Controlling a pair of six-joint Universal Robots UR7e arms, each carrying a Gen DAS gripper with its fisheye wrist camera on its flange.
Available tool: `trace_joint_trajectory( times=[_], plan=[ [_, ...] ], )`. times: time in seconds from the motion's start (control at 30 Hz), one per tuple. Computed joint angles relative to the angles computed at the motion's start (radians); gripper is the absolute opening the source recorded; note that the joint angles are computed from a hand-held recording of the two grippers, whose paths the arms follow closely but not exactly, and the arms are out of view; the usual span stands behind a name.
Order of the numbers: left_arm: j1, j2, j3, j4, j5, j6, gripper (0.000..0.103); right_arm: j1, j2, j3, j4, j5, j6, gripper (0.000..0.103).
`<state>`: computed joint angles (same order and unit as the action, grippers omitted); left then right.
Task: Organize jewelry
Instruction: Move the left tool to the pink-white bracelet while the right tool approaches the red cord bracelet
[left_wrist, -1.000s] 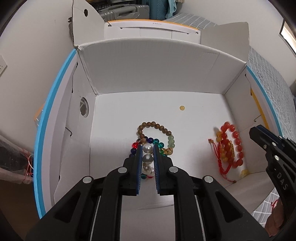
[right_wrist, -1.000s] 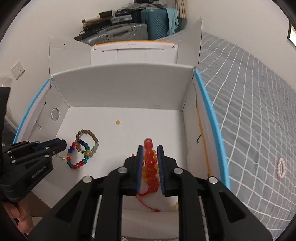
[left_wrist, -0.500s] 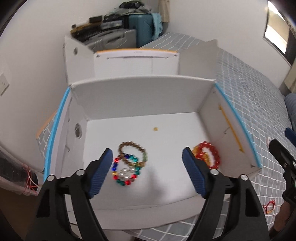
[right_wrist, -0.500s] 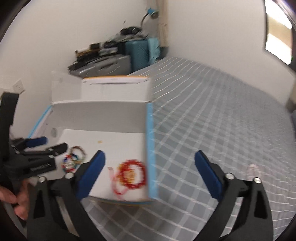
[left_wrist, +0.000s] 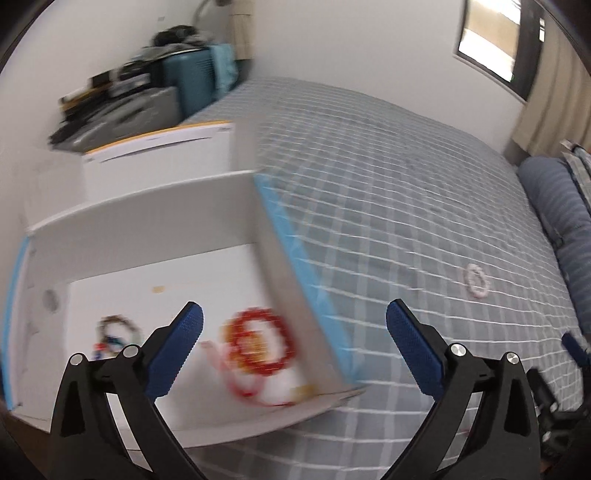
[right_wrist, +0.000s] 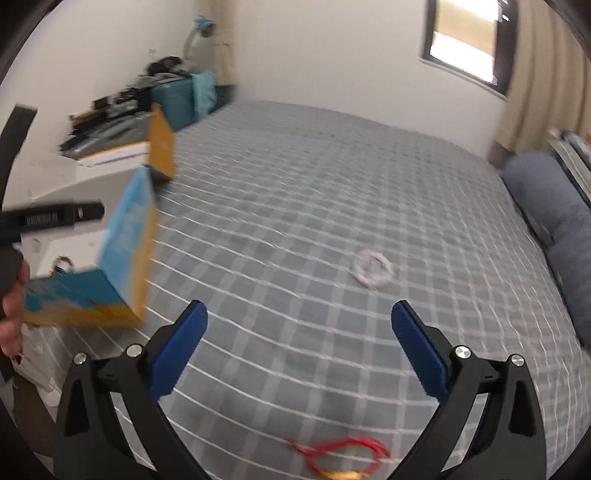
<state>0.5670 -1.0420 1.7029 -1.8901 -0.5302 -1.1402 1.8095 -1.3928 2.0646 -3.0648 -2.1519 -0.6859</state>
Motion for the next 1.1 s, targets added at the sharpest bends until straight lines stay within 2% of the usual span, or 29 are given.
trace_joint_trajectory(
  times=[0.1, 0.27, 0.47, 0.63, 0.9, 1.1],
  plan=[
    [0.013, 0.108, -0.065, -0.129, -0.022, 0.136, 0.097, -0.064, -0.047, 0.026, -0.007, -0.011, -0.014, 0.096],
    [0.032, 0.247, -0.166, -0.25, -0.068, 0.287, 0.097, -0.145, -0.109, 0.058, 0.007, -0.013, -0.02, 0.096],
    [0.061, 0.413, -0.324, -0.32, -0.129, 0.411, 0.097, -0.192, -0.164, 0.109, 0.015, -0.013, -0.026, 0.096],
    [0.083, 0.527, -0.456, -0.309, -0.159, 0.461, 0.097, -0.22, -0.189, 0.148, 0.024, -0.022, -0.037, 0.096],
    [0.12, 0.685, -0.662, -0.243, -0.164, 0.509, 0.097, -0.248, -0.243, 0.209, 0.037, -0.001, -0.051, 0.096],
    [0.157, 0.759, -0.766, -0.205, -0.184, 0.52, 0.097, -0.269, -0.273, 0.252, 0.045, 0.047, -0.059, 0.096]
  ],
)
